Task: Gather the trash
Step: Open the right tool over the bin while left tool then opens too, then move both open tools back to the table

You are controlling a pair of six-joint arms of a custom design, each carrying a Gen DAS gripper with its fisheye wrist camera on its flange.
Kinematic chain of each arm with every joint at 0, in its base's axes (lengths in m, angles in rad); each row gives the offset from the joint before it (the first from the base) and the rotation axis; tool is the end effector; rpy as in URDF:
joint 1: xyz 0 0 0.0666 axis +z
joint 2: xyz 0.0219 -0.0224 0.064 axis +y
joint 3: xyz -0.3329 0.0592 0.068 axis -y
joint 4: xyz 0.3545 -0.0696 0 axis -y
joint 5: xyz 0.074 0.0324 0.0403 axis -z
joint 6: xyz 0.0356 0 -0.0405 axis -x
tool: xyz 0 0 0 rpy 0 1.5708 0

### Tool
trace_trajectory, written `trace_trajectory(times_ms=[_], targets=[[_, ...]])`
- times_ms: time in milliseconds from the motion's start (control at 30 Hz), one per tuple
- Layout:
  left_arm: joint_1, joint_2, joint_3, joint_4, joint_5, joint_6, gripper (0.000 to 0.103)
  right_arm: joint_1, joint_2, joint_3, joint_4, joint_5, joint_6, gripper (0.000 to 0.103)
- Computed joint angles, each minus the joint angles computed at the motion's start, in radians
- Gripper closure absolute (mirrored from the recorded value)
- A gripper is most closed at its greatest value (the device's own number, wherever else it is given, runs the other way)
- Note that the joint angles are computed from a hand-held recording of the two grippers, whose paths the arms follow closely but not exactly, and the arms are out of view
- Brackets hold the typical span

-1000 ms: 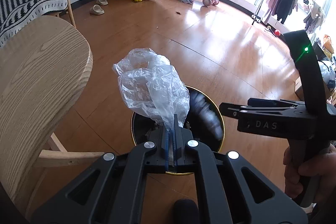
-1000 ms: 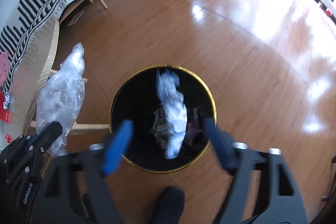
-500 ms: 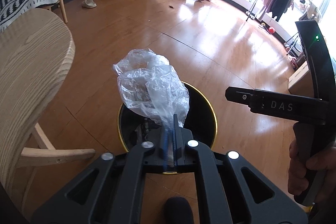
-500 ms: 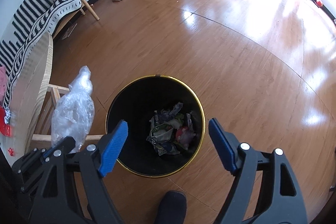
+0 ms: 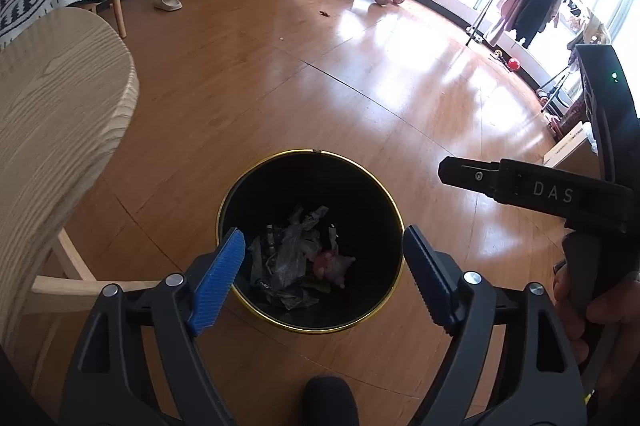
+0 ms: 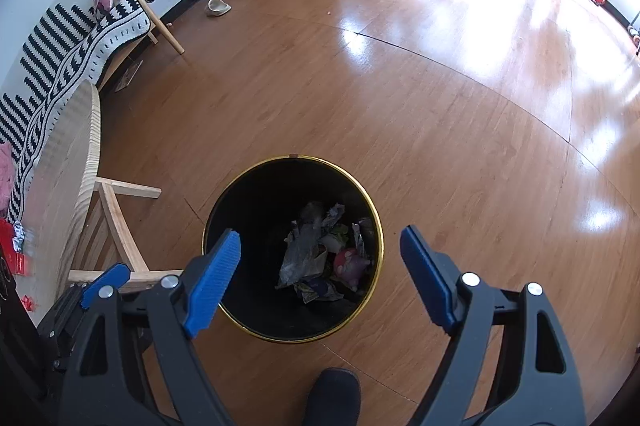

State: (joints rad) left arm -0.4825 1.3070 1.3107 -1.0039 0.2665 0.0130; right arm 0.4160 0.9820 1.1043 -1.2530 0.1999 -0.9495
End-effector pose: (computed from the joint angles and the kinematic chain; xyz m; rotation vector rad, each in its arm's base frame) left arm 0.3618 -0.2006 0.3797 0.7053 2.5088 -0.5257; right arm 0.2698 0.1110 0.3899 0.7620 2.5613 0.1692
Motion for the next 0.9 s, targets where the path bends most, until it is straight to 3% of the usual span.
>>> trace_trajectory(times_ms=[233,433,600,733,900], targets=[[0.098,-0.051,0.007,-0.015,-0.013,-0.027,0.014,0.066,0.093,0.102,0.010,0.028,0.008,0.021],[0.275,-0.072,0.048,-0.051,-0.012,-0.058,0.012,0.161,0.235,0.257,0.015,0.064,0.017,0.018],[0.492,-0.056,0.111,-0.082,0.010,-0.102,0.011,0.236,0.402,0.446,0.020,0.065,0.037,0.018],[0.683,-0.008,0.191,-0.107,0.035,-0.128,0.010,0.309,0.583,0.674,-0.004,0.060,0.091,0.018],[0.907,0.119,0.332,-0.124,-0.012,-0.075,0.009,0.396,0.841,1.031,-0.081,0.025,0.187,0.018]])
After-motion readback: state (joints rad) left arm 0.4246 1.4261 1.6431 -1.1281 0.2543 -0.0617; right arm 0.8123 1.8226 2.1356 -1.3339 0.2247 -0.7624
